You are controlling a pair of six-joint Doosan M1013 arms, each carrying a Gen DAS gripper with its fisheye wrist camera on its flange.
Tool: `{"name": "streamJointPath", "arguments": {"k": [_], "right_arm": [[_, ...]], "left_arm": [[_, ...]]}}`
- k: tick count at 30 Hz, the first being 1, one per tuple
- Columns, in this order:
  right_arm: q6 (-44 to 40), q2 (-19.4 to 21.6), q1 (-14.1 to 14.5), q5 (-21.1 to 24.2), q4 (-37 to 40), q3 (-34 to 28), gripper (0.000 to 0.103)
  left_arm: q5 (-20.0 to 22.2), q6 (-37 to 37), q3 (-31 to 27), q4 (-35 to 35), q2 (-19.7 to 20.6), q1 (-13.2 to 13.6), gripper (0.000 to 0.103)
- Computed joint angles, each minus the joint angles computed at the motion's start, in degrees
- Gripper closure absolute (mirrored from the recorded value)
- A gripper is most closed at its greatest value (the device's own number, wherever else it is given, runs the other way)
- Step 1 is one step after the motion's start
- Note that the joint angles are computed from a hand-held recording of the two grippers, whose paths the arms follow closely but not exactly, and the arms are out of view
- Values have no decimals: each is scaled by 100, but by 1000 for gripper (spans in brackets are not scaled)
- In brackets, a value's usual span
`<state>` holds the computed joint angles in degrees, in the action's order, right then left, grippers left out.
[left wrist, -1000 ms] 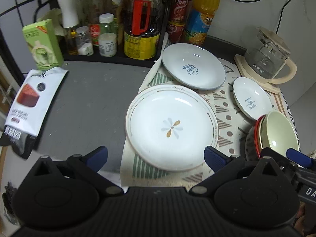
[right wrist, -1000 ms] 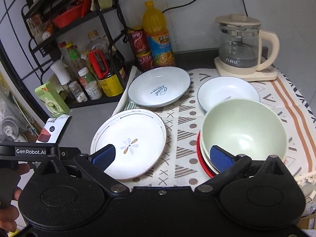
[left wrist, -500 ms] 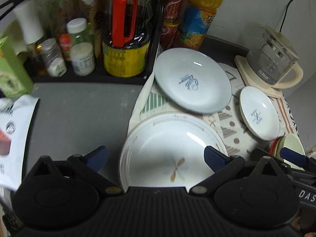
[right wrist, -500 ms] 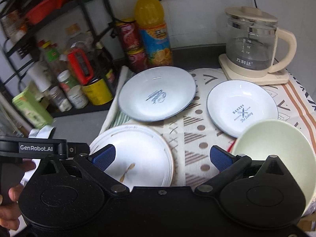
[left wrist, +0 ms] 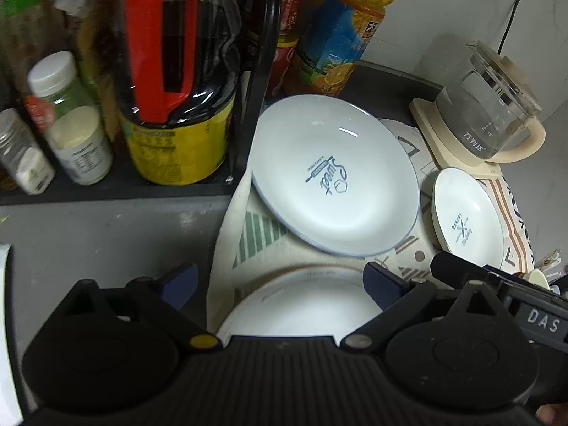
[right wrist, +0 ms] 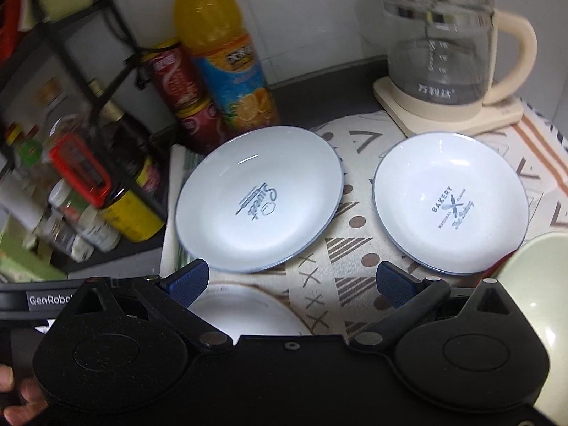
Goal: Organize plates and bowls
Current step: 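Move both grippers toward the white plate printed 'Sweet', then close both grippers on the 'Sweet' plate rim and tilt it up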
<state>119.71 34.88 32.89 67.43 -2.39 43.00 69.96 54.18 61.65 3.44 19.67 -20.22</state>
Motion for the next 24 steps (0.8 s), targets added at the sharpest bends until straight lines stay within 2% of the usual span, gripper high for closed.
{"name": "streamJointPath", "arguments": {"k": [5,8,11,14,18,23,24], "right_arm": [[341,154,-29,101,-72,-153,2],[584,217,-63,109,21,-190,2],[710,281,-92,130,96,-242,3],[877,325,-150,61,323,-242,12],[1012,480,-169,258,322,-423,31],[1203,618,-248,348,574,-534,47],[1267,644,-261,378,613,-555,53]], "left_arm": [[-183,269,2,-194,94,101,16],[-292,385,10,-419,161,174,38],[-349,293,32,-578,224,234,54],[-434,274,67,-702,263,264,63],[-665,254,133,-789,287,266,68],[-714,152,70,-933,377,279,73],[-716,156,59,-941,390,278,73]]}}
